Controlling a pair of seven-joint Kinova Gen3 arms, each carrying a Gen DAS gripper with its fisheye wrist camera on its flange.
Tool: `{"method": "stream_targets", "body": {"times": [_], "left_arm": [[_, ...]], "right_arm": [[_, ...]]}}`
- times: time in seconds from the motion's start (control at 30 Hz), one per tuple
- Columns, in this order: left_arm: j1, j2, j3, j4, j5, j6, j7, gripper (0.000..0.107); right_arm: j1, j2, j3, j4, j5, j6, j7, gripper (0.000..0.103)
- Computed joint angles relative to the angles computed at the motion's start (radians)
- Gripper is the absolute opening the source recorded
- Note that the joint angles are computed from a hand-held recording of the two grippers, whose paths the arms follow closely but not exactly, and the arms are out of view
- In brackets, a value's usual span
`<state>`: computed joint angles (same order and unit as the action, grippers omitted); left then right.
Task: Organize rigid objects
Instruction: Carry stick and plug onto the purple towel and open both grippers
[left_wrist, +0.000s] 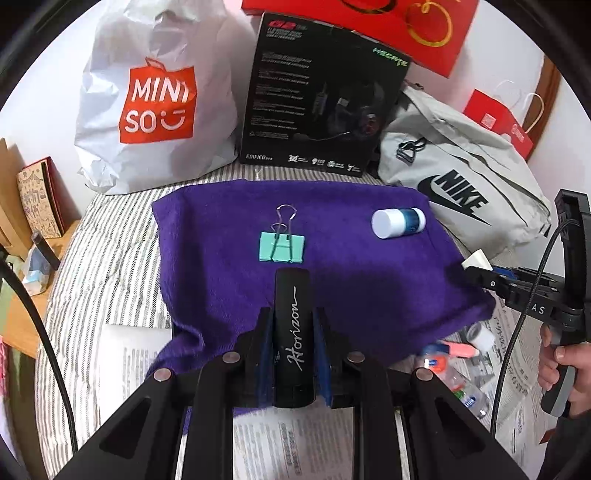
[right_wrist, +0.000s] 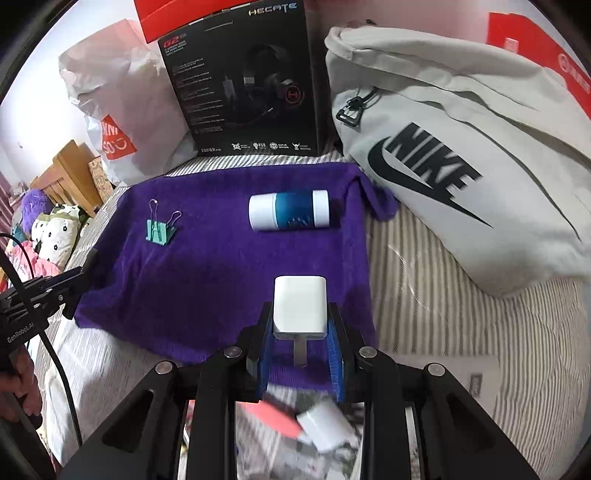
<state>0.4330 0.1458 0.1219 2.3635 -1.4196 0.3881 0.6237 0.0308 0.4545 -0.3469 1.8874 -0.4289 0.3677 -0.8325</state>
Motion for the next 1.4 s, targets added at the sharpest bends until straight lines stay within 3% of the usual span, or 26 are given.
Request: {"method": "stream_targets", "body": {"times": [0.4, 0.57, 0.7, 1.0, 1.27, 1.33, 1.4], "left_arm": [[-0.097, 0.075, -0.047, -0.007, -0.162, -0.108, 0.086, 0.021], [-0.157, 0.114, -0.022, -0.021, -0.233, -0.129, 0.124, 0.021], [-0.166, 0.152, -0.011, -0.050, -0.160, -0.116, 0.031, 0.021], [-0.088, 0.182, -0.085, -0.091, -0.004, -0.099, -0.137, 0.021], [-0.030, 0.182, -0.168, -0.097, 0.075, -0.136, -0.200, 0.021], [-0.027, 0.177, -0.173, -0.097, 0.118, -0.143, -0.243, 0.026], [-0.014, 0.169, -0.181, -0.094, 0.151, -0.150, -0.274, 0.038]], "right_arm": [[-0.164, 0.124, 0.100, -0.142, 0.144, 0.002, -0.173, 0.026], [-0.196, 0.159, 0.108, -0.169, 0.197, -0.006, -0.220, 0.026], [-0.225, 0.179, 0.125, -0.185, 0.242, -0.006, -0.259, 0.026], [-0.218, 0.192, 0.109, -0.192, 0.283, -0.023, -0.286, 0.026], [-0.173, 0.201, 0.065, -0.194, 0.276, -0.023, -0.258, 0.029], [-0.159, 0.202, 0.053, -0.200, 0.268, -0.006, -0.246, 0.035], [-0.148, 0.201, 0.047, -0.207, 0.255, 0.025, -0.235, 0.044]]}}
